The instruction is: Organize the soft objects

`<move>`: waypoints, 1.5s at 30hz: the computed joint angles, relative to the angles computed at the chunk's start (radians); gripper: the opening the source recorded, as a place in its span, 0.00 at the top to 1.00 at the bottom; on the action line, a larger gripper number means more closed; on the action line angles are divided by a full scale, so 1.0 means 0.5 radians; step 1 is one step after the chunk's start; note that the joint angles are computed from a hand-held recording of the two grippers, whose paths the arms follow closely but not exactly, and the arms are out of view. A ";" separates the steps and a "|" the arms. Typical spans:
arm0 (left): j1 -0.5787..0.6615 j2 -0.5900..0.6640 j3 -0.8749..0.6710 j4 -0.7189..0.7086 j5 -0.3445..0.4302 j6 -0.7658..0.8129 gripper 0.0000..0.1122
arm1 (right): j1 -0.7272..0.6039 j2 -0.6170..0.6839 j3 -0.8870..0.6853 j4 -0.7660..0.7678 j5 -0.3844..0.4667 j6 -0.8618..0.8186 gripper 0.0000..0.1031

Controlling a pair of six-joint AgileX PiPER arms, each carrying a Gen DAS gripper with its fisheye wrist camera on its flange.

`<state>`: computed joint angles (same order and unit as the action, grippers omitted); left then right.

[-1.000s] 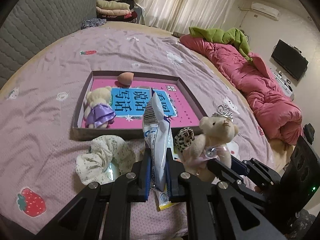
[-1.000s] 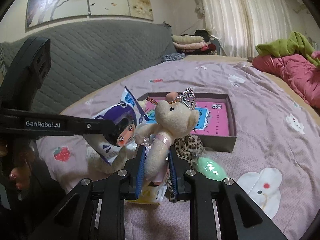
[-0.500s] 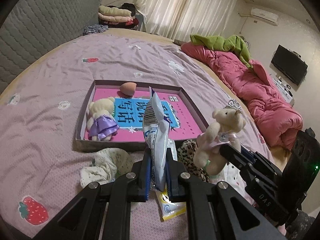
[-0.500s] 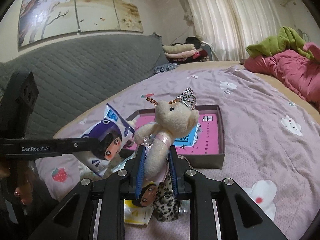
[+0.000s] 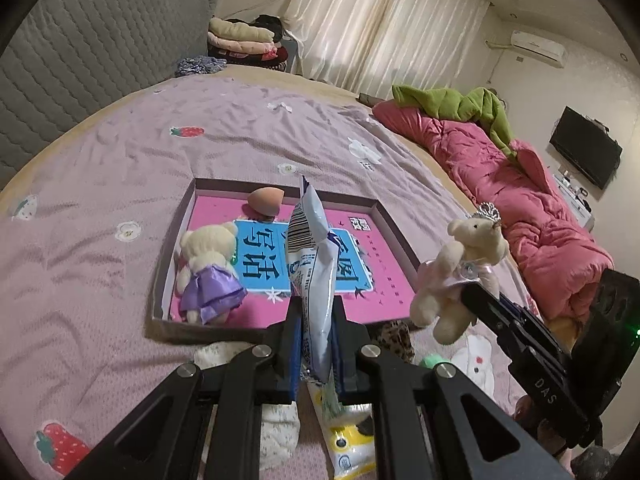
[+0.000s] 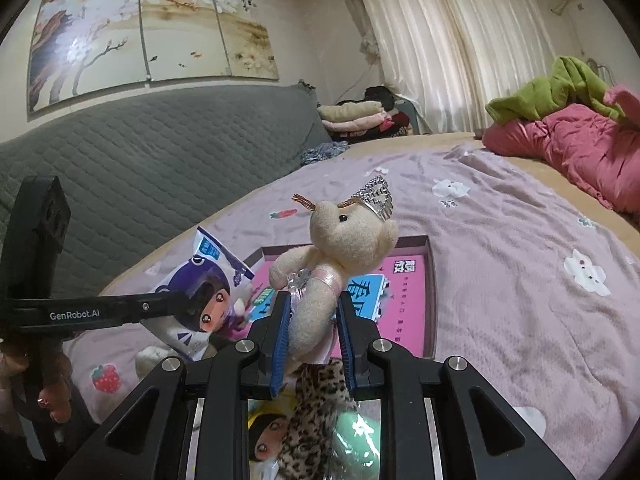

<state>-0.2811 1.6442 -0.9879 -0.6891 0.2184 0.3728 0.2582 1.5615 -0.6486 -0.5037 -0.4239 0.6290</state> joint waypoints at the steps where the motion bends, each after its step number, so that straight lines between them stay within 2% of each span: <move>1: 0.002 0.010 -0.006 -0.007 -0.009 0.003 0.89 | -0.001 0.009 -0.014 -0.021 0.006 0.017 0.78; 4: 0.014 0.057 -0.036 -0.119 -0.019 0.093 0.89 | -0.015 0.045 -0.058 -0.105 0.011 0.070 0.78; 9: 0.024 0.137 -0.109 -0.227 -0.018 0.186 0.89 | -0.008 0.084 -0.100 -0.052 0.025 -0.002 0.78; 11: 0.014 0.167 -0.146 -0.102 -0.023 0.059 0.89 | -0.006 0.109 -0.124 -0.055 0.028 0.002 0.78; 18: 0.028 0.282 -0.276 -0.088 0.007 0.026 0.89 | 0.021 0.192 -0.208 -0.023 0.081 -0.003 0.78; 27: 0.023 0.435 -0.413 0.069 0.040 -0.152 0.89 | 0.002 0.292 -0.348 -0.167 0.185 0.139 0.78; 31: 0.017 0.491 -0.462 0.112 0.081 -0.200 0.89 | -0.006 0.344 -0.408 -0.289 0.224 0.255 0.78; 37: 0.028 0.542 -0.487 0.119 0.101 -0.209 0.89 | -0.056 0.431 -0.494 -0.699 0.216 0.714 0.77; 45: 0.056 0.605 -0.515 0.085 0.153 -0.154 0.89 | -0.076 0.543 -0.594 -0.976 0.306 1.031 0.76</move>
<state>-0.2529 1.9466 -1.2452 -0.6468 0.2947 0.2958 0.2201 1.8329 -0.9457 -0.9918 -0.2709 1.1445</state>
